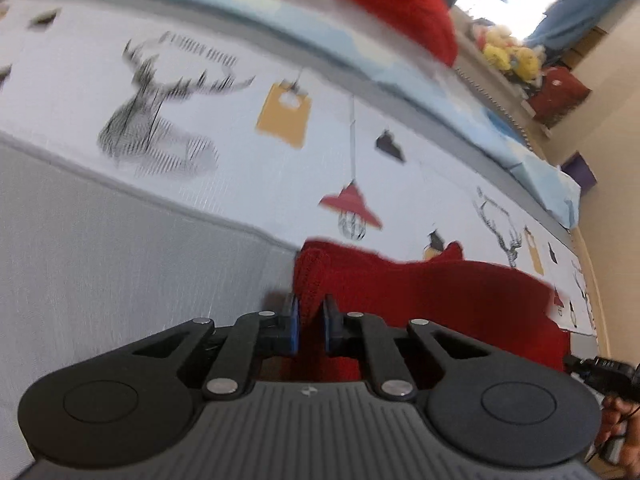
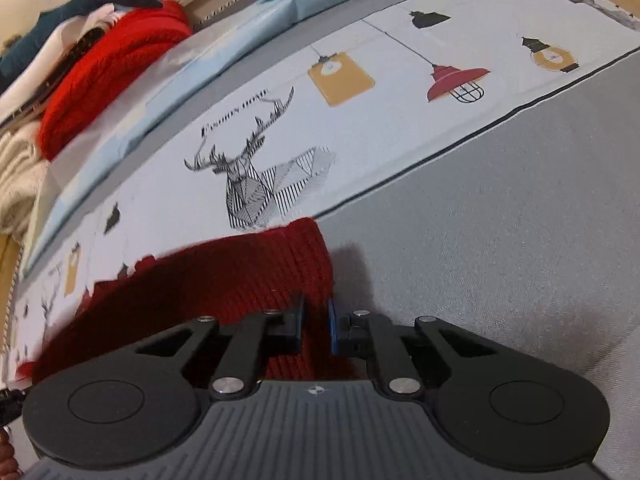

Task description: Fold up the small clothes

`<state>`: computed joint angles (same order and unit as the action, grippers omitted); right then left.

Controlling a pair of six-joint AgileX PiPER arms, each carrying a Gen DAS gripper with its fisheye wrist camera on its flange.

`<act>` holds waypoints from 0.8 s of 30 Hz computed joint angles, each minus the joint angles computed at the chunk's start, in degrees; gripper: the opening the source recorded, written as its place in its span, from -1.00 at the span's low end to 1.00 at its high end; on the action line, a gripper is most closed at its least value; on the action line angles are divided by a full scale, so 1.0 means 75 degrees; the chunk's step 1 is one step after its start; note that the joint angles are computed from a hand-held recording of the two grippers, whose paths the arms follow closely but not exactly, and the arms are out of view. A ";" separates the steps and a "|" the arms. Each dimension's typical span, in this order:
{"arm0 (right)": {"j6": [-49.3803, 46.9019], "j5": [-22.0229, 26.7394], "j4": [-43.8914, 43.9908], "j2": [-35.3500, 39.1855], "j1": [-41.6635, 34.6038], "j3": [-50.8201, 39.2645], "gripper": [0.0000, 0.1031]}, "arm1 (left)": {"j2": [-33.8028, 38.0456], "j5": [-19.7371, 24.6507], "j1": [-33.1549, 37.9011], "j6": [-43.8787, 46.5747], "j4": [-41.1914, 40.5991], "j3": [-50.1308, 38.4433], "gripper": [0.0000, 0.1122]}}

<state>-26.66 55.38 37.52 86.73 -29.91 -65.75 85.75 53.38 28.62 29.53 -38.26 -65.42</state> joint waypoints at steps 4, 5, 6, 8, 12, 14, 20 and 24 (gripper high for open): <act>-0.0390 -0.0192 0.0759 -0.0450 -0.0384 0.0190 -0.83 | -0.0603 -0.0756 -0.0082 0.0991 -0.0651 0.0370 -0.81; -0.0652 -0.0240 0.1206 -0.0644 -0.0562 0.0303 -0.83 | -0.0770 -0.1038 -0.0168 0.1219 -0.0811 0.0504 -0.81; -0.0889 -0.0297 0.1556 -0.0789 -0.0687 0.0413 -0.83 | -0.0888 -0.1293 -0.0271 0.1351 -0.0864 0.0592 -0.81; -0.1344 -0.0670 0.2100 -0.1067 -0.0687 0.0667 -0.83 | -0.1061 -0.1999 -0.0638 0.1191 -0.0589 0.0765 -0.80; -0.0389 -0.1132 0.1092 -0.0758 0.0037 0.0512 -0.65 | -0.0685 -0.1761 -0.0911 -0.0239 0.0453 0.0415 -0.63; 0.0399 -0.0731 0.0000 -0.0515 0.0358 0.0294 -0.52 | -0.0297 -0.0568 -0.0668 -0.0201 0.0307 0.0050 -0.29; 0.0892 0.0680 -0.1066 -0.0611 0.0197 0.0398 -0.35 | -0.0696 0.0709 -0.0541 -0.0340 0.1339 0.0292 -0.02; 0.0277 0.1105 -0.1073 -0.1309 -0.0415 0.1100 -0.32 | -0.1089 0.1809 0.0315 0.0017 0.1299 0.0750 -0.02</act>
